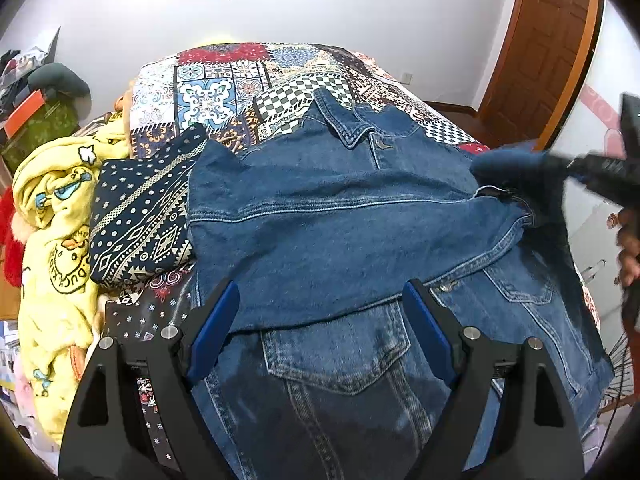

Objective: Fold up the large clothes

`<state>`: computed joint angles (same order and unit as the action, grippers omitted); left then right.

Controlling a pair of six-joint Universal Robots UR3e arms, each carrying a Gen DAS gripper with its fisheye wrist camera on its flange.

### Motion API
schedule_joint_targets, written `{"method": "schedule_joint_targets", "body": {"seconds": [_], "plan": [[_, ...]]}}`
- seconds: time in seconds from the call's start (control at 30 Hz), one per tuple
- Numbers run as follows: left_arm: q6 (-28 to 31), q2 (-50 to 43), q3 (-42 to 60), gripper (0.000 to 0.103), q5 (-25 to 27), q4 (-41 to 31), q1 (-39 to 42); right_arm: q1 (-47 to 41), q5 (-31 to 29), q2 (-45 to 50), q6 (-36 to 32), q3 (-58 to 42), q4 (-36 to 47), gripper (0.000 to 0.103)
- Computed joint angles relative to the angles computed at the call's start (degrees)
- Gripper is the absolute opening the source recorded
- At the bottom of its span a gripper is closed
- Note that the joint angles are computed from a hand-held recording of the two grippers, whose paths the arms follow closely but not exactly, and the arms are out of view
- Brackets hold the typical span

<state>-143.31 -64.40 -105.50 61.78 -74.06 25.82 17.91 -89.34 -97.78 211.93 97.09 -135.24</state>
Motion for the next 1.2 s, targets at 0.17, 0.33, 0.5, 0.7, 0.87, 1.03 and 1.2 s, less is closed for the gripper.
{"method": "schedule_joint_targets", "body": {"seconds": [0.17,0.33,0.5,0.7,0.87,1.03,1.2], "plan": [[1.6,1.4,0.0,0.083,0.3,-0.8,-0.5,2.7,0.9,3.2,0.8,0.4,4.0,0.009],[-0.9,-0.8,2.3,0.083,1.5,0.8,-5.3,5.5,-1.6,6.3,1.0,-1.8,8.9,0.01],[-5.9,-6.0,8.2,0.083,4.3,4.2,-15.1,3.6,1.7,2.9,-2.2,-0.2,12.3,0.012],[-11.4,-16.6,19.0,0.083,9.7,9.1,-30.4,-0.7,4.1,-8.2,-7.5,5.0,15.3,0.04],[-13.8,-29.4,32.6,0.083,13.0,9.7,-42.4,-6.7,-0.2,-22.7,-9.6,10.5,19.0,0.051],[-14.1,-43.3,47.0,0.083,17.0,8.2,-52.2,-15.7,-3.7,-35.7,-11.2,14.2,25.3,0.059],[-12.6,-57.2,61.2,0.083,20.8,4.0,-58.8,-26.0,-2.3,-44.0,-14.8,16.9,31.8,0.059]]}}
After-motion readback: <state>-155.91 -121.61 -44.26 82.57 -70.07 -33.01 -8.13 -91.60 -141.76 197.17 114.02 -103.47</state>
